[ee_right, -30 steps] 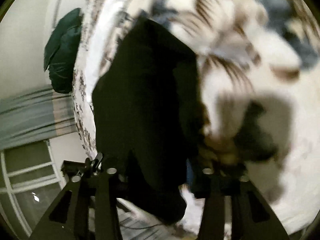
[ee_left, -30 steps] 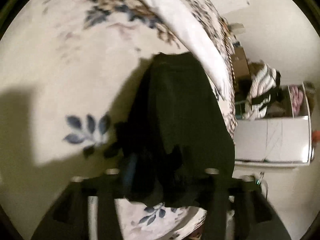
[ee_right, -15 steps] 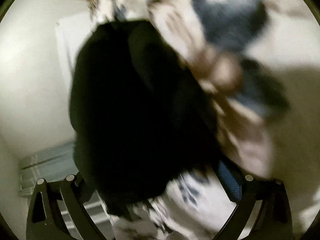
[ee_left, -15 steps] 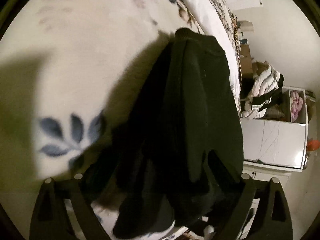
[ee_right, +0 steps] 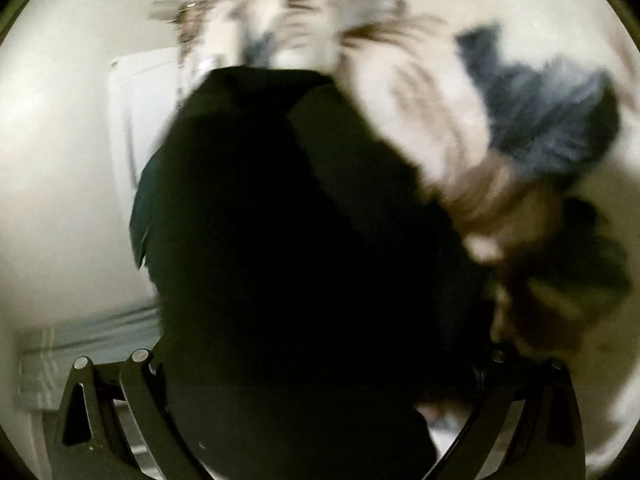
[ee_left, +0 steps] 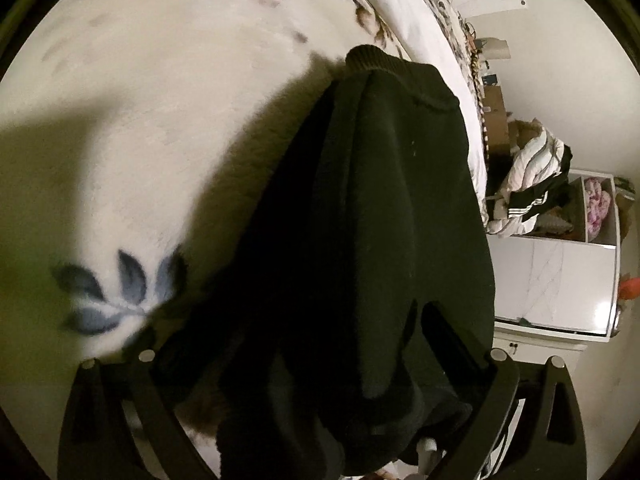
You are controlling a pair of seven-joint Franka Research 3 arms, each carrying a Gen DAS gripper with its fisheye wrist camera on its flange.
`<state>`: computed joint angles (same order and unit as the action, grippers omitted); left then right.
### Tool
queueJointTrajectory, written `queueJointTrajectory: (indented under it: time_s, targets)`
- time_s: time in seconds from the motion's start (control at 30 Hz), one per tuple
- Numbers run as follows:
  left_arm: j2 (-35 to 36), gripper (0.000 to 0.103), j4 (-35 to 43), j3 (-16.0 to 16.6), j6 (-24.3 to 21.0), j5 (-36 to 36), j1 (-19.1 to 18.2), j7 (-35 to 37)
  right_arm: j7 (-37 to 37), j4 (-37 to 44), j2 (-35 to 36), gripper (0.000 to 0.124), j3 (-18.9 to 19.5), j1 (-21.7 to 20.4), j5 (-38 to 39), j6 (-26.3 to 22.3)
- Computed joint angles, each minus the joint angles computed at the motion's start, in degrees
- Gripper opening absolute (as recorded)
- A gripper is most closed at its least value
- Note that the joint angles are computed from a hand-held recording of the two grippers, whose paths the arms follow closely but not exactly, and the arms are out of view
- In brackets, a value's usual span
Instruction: Fold small clothes
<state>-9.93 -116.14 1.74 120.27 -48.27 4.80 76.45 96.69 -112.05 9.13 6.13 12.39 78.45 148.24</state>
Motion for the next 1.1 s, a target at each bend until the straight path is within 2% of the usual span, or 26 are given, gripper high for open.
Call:
queueJointTrajectory:
  time_s: [0.1,0.13,0.2,0.23,0.3,0.5,0.53,0.57,0.63,0.7,0.73,0.77,0.8,0.87,1.0,1.03,1.1]
  targets:
    - [-0.01,0.101,0.55,-0.75,0.99,2.73,-0.12,-1.38,-0.84,2.38,1.97,0.103,0.16,-0.43,1.21,-1.21]
    - [-0.30,0.101,0.48,-1.03,1.97,3.36,-0.38,-0.80,-1.48,3.06,2.15,0.099,0.28,-0.36,0.96,-0.69]
    - [-1.58,0.077,-0.18,-1.43,3.78,4.71,-1.03,0.66,2.18,4.64,2.32,0.082,-0.26,0.03,-5.65,-0.52]
    - [-1.80,0.051,-0.16,-1.41,3.84,5.43,-1.36,0.84,4.38,5.67,2.47,0.071,-0.55,0.03,-9.08,-1.26]
    - [-2.98,0.046,-0.84,-1.39,4.50,5.56,-2.05,0.45,6.71,8.03,3.08,0.062,-0.86,-0.45,-13.73,-3.37]
    - [-6.30,0.044,-3.45,-1.54,4.99,4.76,-5.02,-4.79,9.30,16.76,6.77,0.061,-1.44,-3.37,-22.90,-12.08]
    - [-6.14,0.048,-3.57,-1.50,5.29,5.36,-5.23,-5.42,8.90,19.12,8.51,0.062,-1.35,-4.40,-22.99,-14.70]
    - [-5.94,0.058,-4.10,-1.45,6.03,5.43,-5.38,-6.29,8.92,20.20,9.73,0.071,-1.06,-5.07,-22.92,-16.62]
    - [-5.28,0.063,-5.65,-0.69,8.18,3.01,-5.71,-6.52,9.58,23.26,12.66,0.086,-0.42,-6.79,-21.70,-20.58]
    - [-4.84,0.062,-6.47,-0.43,10.89,0.96,-5.93,-5.65,7.49,22.60,13.24,0.087,0.60,-7.37,-19.26,-19.06]
    - [-4.70,0.055,-6.13,-0.57,11.99,1.04,-5.97,-5.15,6.66,22.51,13.27,0.083,0.83,-7.17,-19.00,-17.69]
    - [-4.57,0.036,-5.44,-0.63,12.42,1.26,-6.14,-4.29,6.24,22.18,12.81,0.069,0.95,-6.80,-19.25,-16.39]
    - [-4.62,0.033,-4.35,-0.75,12.70,2.01,-6.31,-2.98,5.58,21.87,12.54,0.062,0.93,-6.45,-20.08,-15.60]
    - [-5.04,0.030,-2.65,-1.04,12.87,3.96,-6.39,-2.90,6.59,24.04,12.69,0.056,0.71,-5.83,-22.39,-15.53]
    - [-5.69,0.028,0.59,-0.95,14.87,5.36,-6.73,-4.82,9.41,30.30,14.54,0.054,0.91,-5.73,-24.60,-16.73]
    - [-5.88,0.028,1.34,-0.61,15.64,5.10,-6.81,-4.87,10.19,32.19,15.27,0.054,2.19,-6.57,-25.66,-16.79]
    - [-5.41,0.028,3.40,0.05,16.01,5.06,-6.98,-4.54,9.33,33.73,15.20,0.054,1.70,-6.02,-24.97,-17.55]
